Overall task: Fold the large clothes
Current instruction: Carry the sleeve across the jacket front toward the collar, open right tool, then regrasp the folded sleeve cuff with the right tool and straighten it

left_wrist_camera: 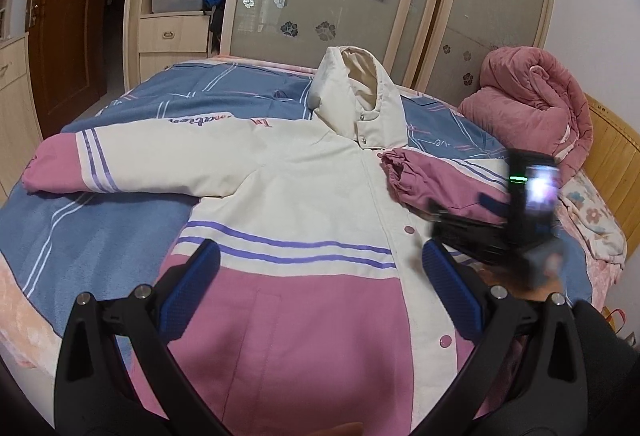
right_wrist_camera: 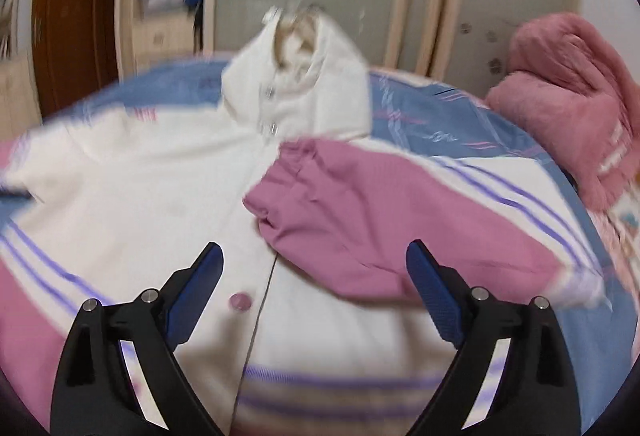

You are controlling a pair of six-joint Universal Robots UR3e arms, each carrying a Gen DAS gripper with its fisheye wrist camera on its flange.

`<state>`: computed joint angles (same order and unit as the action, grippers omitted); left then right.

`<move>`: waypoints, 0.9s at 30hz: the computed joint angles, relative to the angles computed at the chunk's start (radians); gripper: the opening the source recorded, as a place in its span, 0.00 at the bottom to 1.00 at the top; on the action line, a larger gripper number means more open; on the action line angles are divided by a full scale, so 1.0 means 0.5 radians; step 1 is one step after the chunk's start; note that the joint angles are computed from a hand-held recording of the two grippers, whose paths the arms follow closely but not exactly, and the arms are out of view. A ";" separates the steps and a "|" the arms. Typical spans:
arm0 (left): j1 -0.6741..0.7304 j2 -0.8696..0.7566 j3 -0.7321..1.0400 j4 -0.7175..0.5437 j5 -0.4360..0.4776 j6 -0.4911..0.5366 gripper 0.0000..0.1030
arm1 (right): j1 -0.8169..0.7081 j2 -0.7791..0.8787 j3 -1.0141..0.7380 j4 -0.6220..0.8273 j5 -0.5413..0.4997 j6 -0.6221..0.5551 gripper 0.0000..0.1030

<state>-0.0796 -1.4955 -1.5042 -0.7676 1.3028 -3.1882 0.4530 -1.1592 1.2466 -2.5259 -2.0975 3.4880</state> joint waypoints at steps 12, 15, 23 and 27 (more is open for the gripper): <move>0.102 0.444 -0.365 0.041 -0.044 0.277 0.98 | 0.682 -0.970 0.962 0.411 -0.709 0.872 0.99; 0.056 0.500 -0.542 0.138 0.113 0.365 0.98 | 0.688 -1.020 1.009 0.474 -0.616 0.902 0.99; 0.070 0.501 -0.776 0.277 0.217 0.432 0.98 | 0.735 -1.083 1.087 0.429 -0.629 0.936 0.99; 0.330 0.626 -0.919 0.178 -0.219 0.420 0.98 | 0.719 -1.037 1.095 0.452 -0.633 0.966 0.99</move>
